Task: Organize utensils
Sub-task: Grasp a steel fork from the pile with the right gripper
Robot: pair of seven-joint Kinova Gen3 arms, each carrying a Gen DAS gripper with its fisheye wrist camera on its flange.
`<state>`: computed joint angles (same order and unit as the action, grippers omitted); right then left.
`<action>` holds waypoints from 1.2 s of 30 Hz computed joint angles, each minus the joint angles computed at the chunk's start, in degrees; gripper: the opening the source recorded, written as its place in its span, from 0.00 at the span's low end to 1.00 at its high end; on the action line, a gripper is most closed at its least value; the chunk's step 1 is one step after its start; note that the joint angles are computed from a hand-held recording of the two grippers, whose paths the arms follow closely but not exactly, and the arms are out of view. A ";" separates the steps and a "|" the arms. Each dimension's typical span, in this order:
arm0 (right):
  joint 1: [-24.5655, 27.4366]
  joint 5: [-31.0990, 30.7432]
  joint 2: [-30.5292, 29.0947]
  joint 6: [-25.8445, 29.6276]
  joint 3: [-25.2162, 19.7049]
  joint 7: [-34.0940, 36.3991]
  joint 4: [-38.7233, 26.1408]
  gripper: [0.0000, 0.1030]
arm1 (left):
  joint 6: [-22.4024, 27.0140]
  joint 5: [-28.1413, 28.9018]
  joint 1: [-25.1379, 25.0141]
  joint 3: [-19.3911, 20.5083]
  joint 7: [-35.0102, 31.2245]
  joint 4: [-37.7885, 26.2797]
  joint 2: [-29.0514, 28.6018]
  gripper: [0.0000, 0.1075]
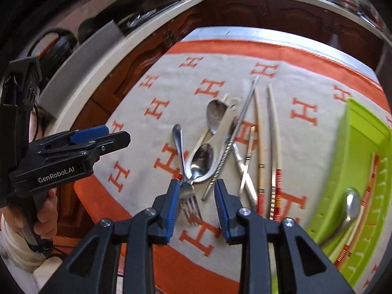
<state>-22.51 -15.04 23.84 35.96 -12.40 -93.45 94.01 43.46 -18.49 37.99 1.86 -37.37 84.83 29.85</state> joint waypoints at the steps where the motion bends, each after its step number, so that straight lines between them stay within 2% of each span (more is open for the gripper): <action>1: -0.58 0.47 1.07 0.53 0.00 0.05 -0.93 0.28 | -0.54 0.35 -0.41 0.11 -0.07 0.94 0.02 0.53; 4: -1.19 0.91 4.35 3.21 -0.87 1.82 -4.32 0.28 | -2.29 1.53 -1.50 0.41 -0.31 3.04 0.32 0.53; 9: -5.83 5.53 7.84 6.70 1.67 -0.08 -9.11 0.23 | -5.19 3.94 -3.32 0.77 -1.56 5.57 0.65 0.53; 10: -5.87 5.70 8.46 7.63 1.51 0.02 -10.12 0.19 | -5.59 4.24 -3.52 0.75 -1.84 5.91 0.59 0.53; 14: -5.77 6.03 9.49 10.14 0.86 1.61 -12.44 0.13 | -7.19 5.37 -4.29 0.72 -2.79 7.14 0.45 0.53; 21: -7.31 7.13 12.80 14.38 1.72 1.56 -17.00 0.12 | -9.27 8.00 -6.25 1.20 -5.49 8.69 0.43 0.53; 23: -7.31 6.99 12.93 14.45 1.76 1.42 -17.21 0.10 | -9.76 8.46 -6.48 1.13 -6.01 9.15 0.34 0.53; 24: -7.38 7.08 12.74 14.15 1.82 1.37 -17.00 0.05 | -9.96 8.64 -6.53 1.06 -6.19 9.31 0.31 0.53; 29: -7.54 6.94 12.22 13.71 2.12 0.08 -16.13 0.04 | -10.40 9.19 -6.45 0.79 -6.65 9.64 0.19 0.53; 36: -3.79 2.11 9.95 10.76 -0.14 0.65 -12.26 0.04 | -10.23 9.64 -6.11 0.99 -7.24 9.52 -0.55 0.53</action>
<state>-26.30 -12.93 33.79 46.72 -12.54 -92.80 81.75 33.23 -8.85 31.89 2.85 -44.61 94.35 29.30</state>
